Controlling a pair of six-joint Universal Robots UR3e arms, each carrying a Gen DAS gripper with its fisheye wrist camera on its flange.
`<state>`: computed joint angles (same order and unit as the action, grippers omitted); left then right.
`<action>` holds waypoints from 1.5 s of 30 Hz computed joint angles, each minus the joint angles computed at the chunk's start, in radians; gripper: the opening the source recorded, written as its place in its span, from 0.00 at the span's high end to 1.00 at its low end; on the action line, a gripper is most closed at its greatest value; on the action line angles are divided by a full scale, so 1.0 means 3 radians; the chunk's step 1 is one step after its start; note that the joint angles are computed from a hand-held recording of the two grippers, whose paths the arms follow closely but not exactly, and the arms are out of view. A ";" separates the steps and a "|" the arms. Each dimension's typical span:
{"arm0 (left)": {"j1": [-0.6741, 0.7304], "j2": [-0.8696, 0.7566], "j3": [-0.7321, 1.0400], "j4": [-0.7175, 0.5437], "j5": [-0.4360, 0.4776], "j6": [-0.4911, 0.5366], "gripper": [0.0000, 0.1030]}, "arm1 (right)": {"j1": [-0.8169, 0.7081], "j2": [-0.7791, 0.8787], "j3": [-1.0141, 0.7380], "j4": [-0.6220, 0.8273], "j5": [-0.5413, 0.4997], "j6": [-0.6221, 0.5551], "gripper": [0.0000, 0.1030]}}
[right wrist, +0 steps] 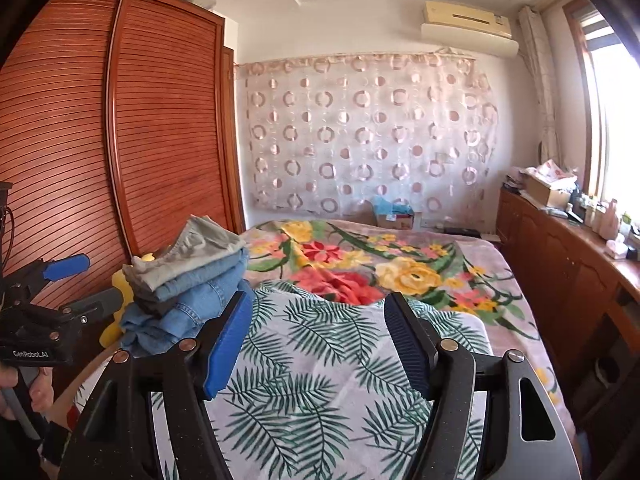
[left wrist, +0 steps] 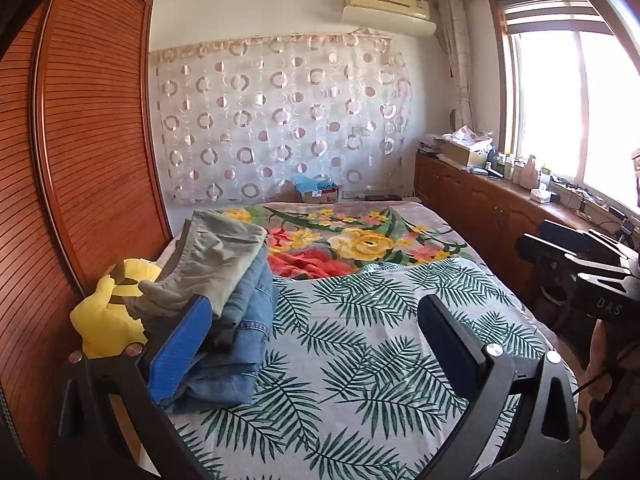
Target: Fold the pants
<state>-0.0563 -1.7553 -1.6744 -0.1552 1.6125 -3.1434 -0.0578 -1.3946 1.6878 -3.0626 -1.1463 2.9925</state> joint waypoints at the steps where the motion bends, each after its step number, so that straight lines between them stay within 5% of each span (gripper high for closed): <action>1: -0.0029 -0.0002 -0.0003 -0.0008 0.0010 -0.0006 0.00 | 0.0025 -0.0003 -0.0006 0.0020 -0.0059 0.0013 0.31; 24: -0.0474 0.0025 0.0049 0.0105 0.0286 -0.0110 0.00 | 0.0187 -0.0724 0.0789 -0.0293 -0.0721 0.0344 0.30; 45: -0.0513 0.0022 0.0067 0.0073 0.0336 -0.0136 0.00 | 0.0056 -0.0768 0.0960 -0.0426 -0.0596 0.0301 0.30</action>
